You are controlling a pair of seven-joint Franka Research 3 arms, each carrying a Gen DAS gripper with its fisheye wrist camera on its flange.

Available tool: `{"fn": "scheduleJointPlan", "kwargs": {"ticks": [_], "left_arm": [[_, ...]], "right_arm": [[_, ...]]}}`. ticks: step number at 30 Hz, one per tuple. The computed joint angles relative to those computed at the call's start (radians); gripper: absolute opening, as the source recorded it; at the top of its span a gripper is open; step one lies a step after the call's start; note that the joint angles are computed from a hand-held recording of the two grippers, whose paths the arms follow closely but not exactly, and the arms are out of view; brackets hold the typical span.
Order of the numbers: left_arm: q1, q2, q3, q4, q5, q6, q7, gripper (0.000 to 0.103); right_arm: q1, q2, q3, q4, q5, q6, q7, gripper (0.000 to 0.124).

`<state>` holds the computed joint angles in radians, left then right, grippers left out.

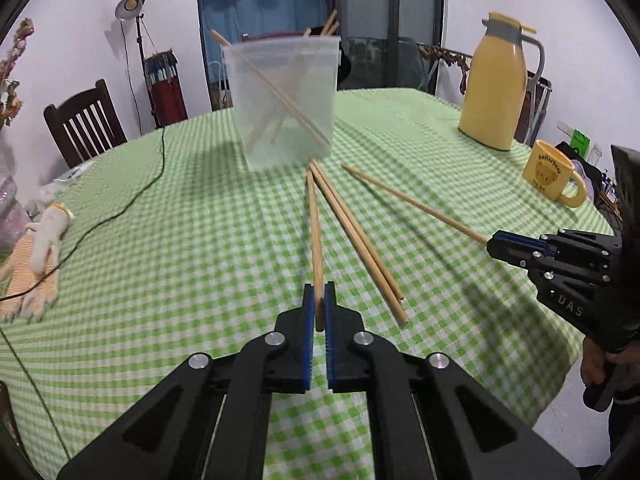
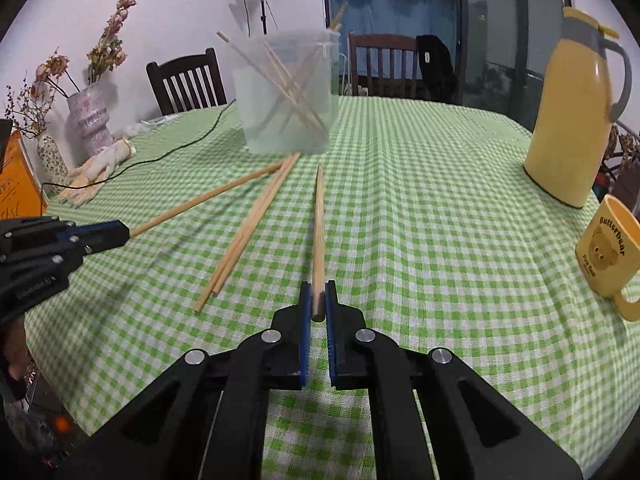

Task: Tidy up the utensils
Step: 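Lift the right tool's chopstick toward the container while the left tool lifts its own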

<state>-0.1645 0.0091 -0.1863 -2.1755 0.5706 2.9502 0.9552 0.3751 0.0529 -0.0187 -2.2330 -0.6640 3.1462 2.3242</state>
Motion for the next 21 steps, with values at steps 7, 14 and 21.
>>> {"fn": "scheduleJointPlan", "kwargs": {"ticks": [7,14,21], "left_arm": [[0.018,-0.074,-0.004,-0.051,0.059,0.028,-0.069,0.002],[0.052,-0.151,-0.021,-0.1,0.086,0.074,-0.091,0.002],[0.107,-0.223,-0.045,-0.144,0.097,0.119,-0.119,0.001]], "right_arm": [[-0.016,-0.035,0.011,0.01,-0.233,0.001,0.21,0.007],[-0.081,-0.072,0.081,0.03,-0.438,-0.013,0.387,0.007],[-0.134,-0.121,0.138,0.034,-0.602,-0.026,0.525,0.007]]}}
